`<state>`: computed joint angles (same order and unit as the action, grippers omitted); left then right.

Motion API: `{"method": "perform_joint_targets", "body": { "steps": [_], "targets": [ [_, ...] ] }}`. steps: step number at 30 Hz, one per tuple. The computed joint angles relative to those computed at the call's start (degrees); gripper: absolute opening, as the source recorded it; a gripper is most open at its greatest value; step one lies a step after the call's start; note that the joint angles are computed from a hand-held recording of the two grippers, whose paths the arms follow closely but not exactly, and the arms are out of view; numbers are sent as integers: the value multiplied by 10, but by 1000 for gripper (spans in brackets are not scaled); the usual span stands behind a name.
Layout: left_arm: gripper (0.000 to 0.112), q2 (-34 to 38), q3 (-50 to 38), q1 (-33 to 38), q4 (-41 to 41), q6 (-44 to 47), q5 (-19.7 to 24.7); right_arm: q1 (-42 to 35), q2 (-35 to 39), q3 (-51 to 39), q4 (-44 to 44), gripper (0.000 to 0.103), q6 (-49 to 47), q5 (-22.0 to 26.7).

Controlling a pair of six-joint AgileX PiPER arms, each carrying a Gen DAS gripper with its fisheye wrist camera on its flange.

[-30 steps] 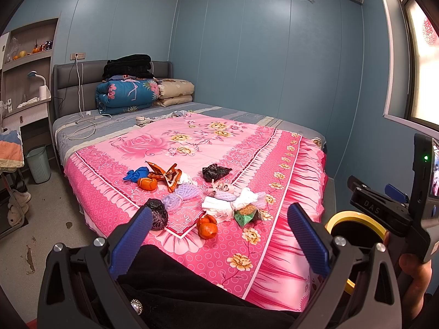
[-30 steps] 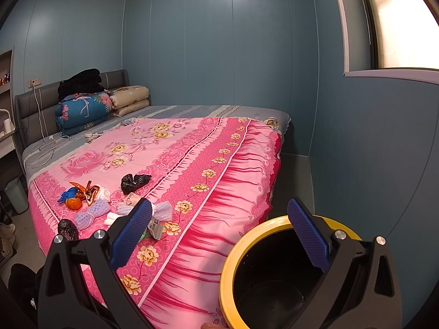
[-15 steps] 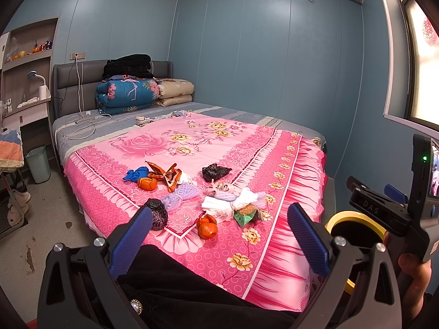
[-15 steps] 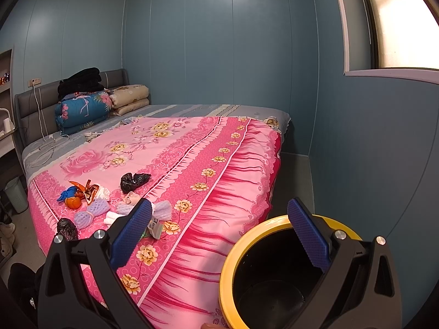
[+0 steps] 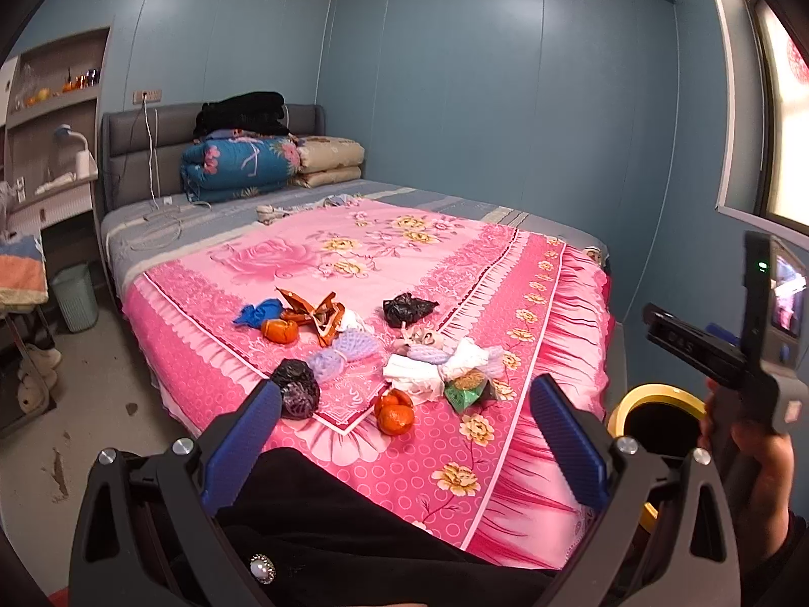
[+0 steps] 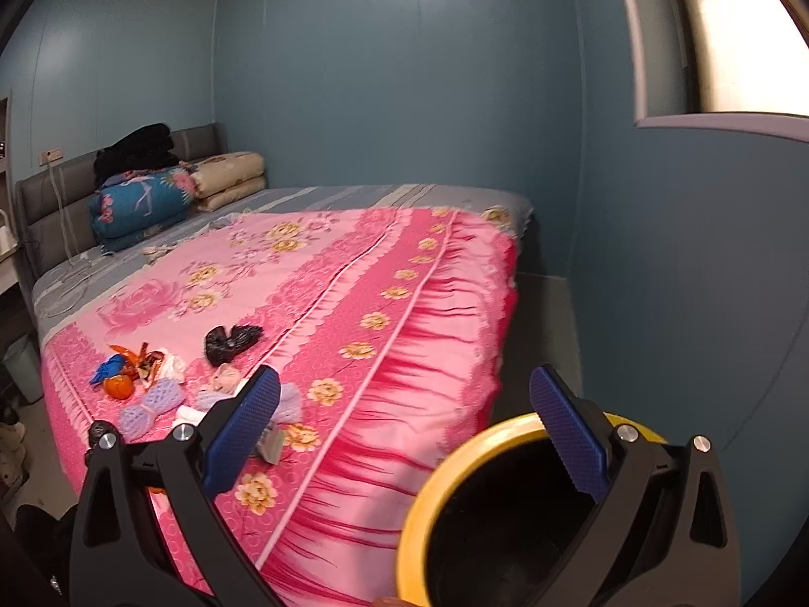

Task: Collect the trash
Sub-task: 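Grasp the black plastic bag with the left tool while the right tool grasps white tissue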

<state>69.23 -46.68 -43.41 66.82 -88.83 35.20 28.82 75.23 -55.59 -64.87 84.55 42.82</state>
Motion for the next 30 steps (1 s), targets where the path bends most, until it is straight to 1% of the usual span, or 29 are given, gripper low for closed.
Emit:
{"method": "perform_joint_targets", "body": {
  "steps": [2, 3, 4, 5, 6, 7, 8, 9, 10, 12, 13, 14, 15, 16, 17, 18, 20, 22, 24, 26, 27, 30],
  "targets": [
    [95, 4, -1, 16, -14, 13, -15, -23, 27, -28, 42, 95, -47, -32],
    [95, 4, -1, 27, -23, 22, -28, -22, 40, -40, 50, 95, -54, -28],
    [95, 5, 2, 40, -31, 32, -44, -27, 60, -56, 56, 95, -66, -38],
    [95, 8, 3, 50, -36, 38, -51, -31, 79, -73, 68, 95, -89, -47],
    [95, 9, 2, 60, -46, 50, -56, -42, 86, -85, 102, 95, -132, -66],
    [95, 12, 1, 80, -64, 70, -71, -58, 101, -104, 155, 95, -189, -94],
    [95, 15, 1, 115, -100, 106, -99, -71, 117, -121, 213, 95, -246, -118],
    [95, 17, -1, 131, -130, 138, -113, -84, 129, -135, 270, 95, -303, -133],
    [95, 31, -8, 171, -184, 192, -139, -93, 153, -156, 327, 95, -349, -144],
    [95, 52, -21, 210, -254, 265, -153, -111, 194, -194, 442, 95, -432, -157],
    [95, 68, -31, 237, -297, 312, -165, -118, 220, -219, 499, 95, -473, -151],
    [95, 87, -44, 262, -343, 367, -171, -126, 239, -244, 556, 95, -526, -137],
    [95, 101, -55, 276, -376, 408, -171, -132, 269, -283, 614, 95, -573, -109],
    [95, 134, -81, 298, -417, 465, -163, -142, 286, -306, 671, 95, -624, -93],
    [95, 153, -97, 311, -441, 500, -156, -149, 306, -335, 709, 95, -661, -68],
    [95, 169, -111, 319, -453, 519, -151, -156, 339, -382, 746, 95, -696, -29],
    [95, 220, -156, 348, -518, 605, -139, -164, 378, -436, 774, 95, -706, 11],
    [95, 267, -200, 364, -558, 664, -122, -168, 428, -506, 801, 95, -710, 63],
    [95, 314, -250, 373, -574, 693, -92, -159, 465, -560, 790, 95, -704, 89],
    [95, 366, -301, 383, -586, 719, -68, -158, 495, -602, 793, 95, -728, 112],
    [95, 377, -309, 387, -595, 730, -70, -159, 517, -630, 809, 95, -739, 124],
    [95, 420, -352, 400, -635, 771, -59, -168, 597, -757, 828, 95, -723, 204]
  ]
}}
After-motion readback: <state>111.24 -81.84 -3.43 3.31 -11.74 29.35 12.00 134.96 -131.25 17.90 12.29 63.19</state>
